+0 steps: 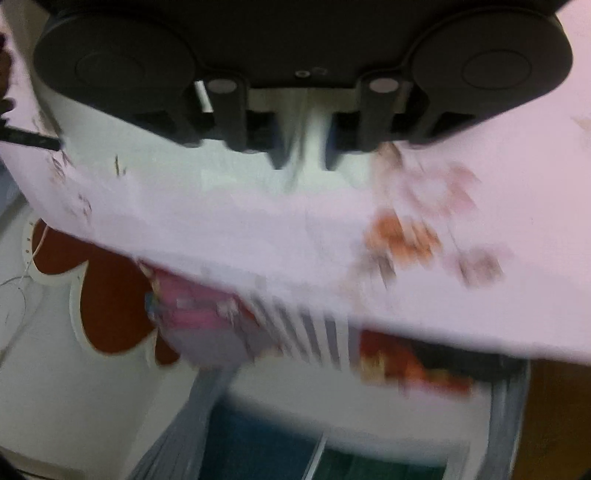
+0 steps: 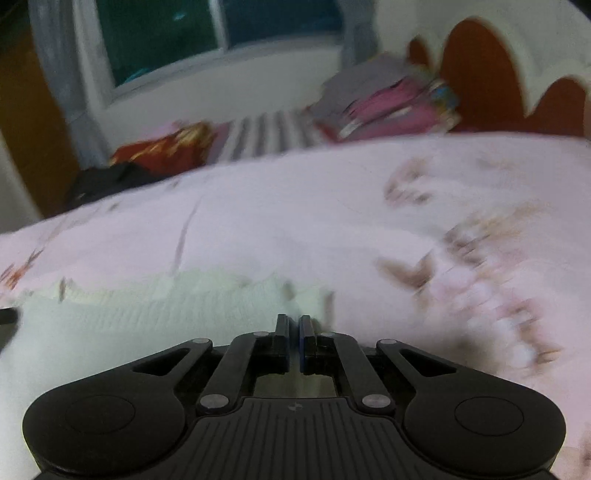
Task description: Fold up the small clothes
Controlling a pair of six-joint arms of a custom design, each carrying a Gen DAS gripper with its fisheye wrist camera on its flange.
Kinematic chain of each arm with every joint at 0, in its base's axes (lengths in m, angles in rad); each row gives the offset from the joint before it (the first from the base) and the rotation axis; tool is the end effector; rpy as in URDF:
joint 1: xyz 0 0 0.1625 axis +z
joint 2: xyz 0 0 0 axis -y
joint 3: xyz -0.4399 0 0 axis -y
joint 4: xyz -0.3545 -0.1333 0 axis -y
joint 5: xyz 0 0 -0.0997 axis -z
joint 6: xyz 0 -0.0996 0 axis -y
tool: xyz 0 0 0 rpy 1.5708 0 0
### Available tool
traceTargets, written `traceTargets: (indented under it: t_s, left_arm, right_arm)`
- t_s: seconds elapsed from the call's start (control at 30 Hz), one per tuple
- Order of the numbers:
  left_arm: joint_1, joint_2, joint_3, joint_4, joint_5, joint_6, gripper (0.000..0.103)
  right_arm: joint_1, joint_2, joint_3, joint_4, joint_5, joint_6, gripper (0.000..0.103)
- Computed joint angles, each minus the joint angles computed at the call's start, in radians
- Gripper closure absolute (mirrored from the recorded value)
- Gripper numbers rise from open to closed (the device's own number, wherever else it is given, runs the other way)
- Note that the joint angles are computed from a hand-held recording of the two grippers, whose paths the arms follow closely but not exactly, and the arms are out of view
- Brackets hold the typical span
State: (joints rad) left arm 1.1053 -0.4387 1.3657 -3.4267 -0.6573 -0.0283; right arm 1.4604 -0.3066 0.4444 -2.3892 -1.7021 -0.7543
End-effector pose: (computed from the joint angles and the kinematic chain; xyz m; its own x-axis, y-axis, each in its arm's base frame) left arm -0.1334 -0.7381 0.1092 -0.8379 -0.3074 -0.4511 0.2451 0.5265 -0.8141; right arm 0.0193 -0.9179 0.2326 -0.7701 -0.3897 0.5051 -0.6061 0.6938 -0.3889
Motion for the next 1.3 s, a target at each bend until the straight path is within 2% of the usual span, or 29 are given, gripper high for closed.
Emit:
traceTargets:
  t_s: [0.03, 0.07, 0.1, 0.2, 0.27, 0.37, 0.43, 0.5, 0.53, 0.6, 0.63, 0.67, 0.7, 0.77, 0.83, 0.87, 0.97, 1.07, 1.17, 1.27, 1.3]
  left_arm:
    - [-0.013, 0.004, 0.001, -0.044, 0.009, 0.056, 0.067]
    - [-0.022, 0.005, -0.001, -0.046, 0.004, 0.071, 0.067]
    - [-0.028, 0.004, -0.008, -0.011, -0.024, 0.055, 0.067]
    - [-0.041, 0.046, -0.073, 0.104, -0.119, 0.059, 0.067]
    - [-0.048, 0.09, -0.129, 0.169, -0.14, 0.066, 0.065]
    - [-0.045, 0.126, -0.164, 0.201, -0.128, 0.06, 0.063]
    - [-0.038, 0.123, -0.145, 0.166, -0.069, 0.079, 0.064]
    - [-0.026, 0.093, -0.087, 0.113, -0.009, 0.072, 0.064]
    - [-0.018, 0.076, -0.064, 0.102, 0.005, 0.058, 0.064]
    - [-0.003, 0.047, -0.025, 0.075, -0.015, 0.047, 0.066]
    - [-0.003, 0.043, -0.021, 0.068, -0.018, 0.052, 0.066]
    - [-0.007, 0.045, -0.025, 0.067, -0.006, 0.065, 0.066]
    - [-0.017, 0.051, -0.035, 0.073, 0.019, 0.073, 0.065]
    - [-0.042, 0.062, -0.037, 0.041, 0.046, 0.091, 0.062]
    - [-0.067, 0.074, -0.031, -0.007, 0.021, 0.106, 0.054]
    - [-0.079, 0.086, -0.042, 0.001, 0.015, 0.12, 0.049]
    - [-0.107, 0.119, -0.061, 0.064, -0.005, 0.091, 0.048]
    - [-0.114, 0.14, -0.069, 0.142, -0.022, 0.033, 0.048]
    - [-0.115, 0.133, -0.04, 0.192, 0.018, 0.013, 0.048]
    - [-0.118, 0.097, 0.028, 0.173, 0.057, -0.005, 0.048]
    - [-0.124, 0.089, 0.038, 0.174, 0.065, -0.024, 0.049]
  right_arm:
    - [0.002, -0.035, 0.072, -0.077, 0.022, -0.01, 0.044]
    - [-0.004, -0.074, 0.143, -0.113, 0.085, -0.011, 0.04]
    - [-0.007, -0.098, 0.182, -0.107, 0.137, -0.019, 0.041]
    - [0.017, -0.114, 0.215, 0.022, 0.16, -0.094, 0.07]
    - [0.033, -0.111, 0.239, 0.071, 0.154, -0.13, 0.071]
    - [0.045, -0.103, 0.269, 0.112, 0.144, -0.172, 0.07]
    - [0.04, -0.108, 0.281, 0.136, 0.152, -0.214, 0.07]
    - [0.029, -0.122, 0.308, 0.082, 0.143, -0.257, 0.07]
    - [0.023, -0.125, 0.311, 0.035, 0.125, -0.231, 0.07]
    - [0.011, -0.078, 0.215, -0.048, 0.03, -0.107, 0.071]
    - [0.003, -0.061, 0.164, -0.032, 0.017, -0.053, 0.071]
    - [-0.007, -0.052, 0.117, 0.026, 0.039, -0.013, 0.071]
    - [-0.006, -0.053, 0.111, 0.042, 0.041, -0.007, 0.07]
    - [0.01, -0.107, 0.224, -0.039, 0.033, -0.05, 0.07]
    - [0.013, -0.175, 0.344, -0.062, 0.101, -0.077, 0.07]
    - [0.018, -0.206, 0.402, -0.049, 0.12, -0.099, 0.07]
    - [0.034, -0.259, 0.543, -0.07, 0.13, -0.166, 0.07]
    - [0.038, -0.288, 0.635, -0.087, 0.113, -0.213, 0.07]
    - [0.037, -0.3, 0.7, -0.17, 0.056, -0.29, 0.07]
    - [0.024, -0.296, 0.679, -0.25, -0.003, -0.242, 0.07]
    - [0.019, -0.301, 0.669, -0.237, -0.007, -0.218, 0.07]
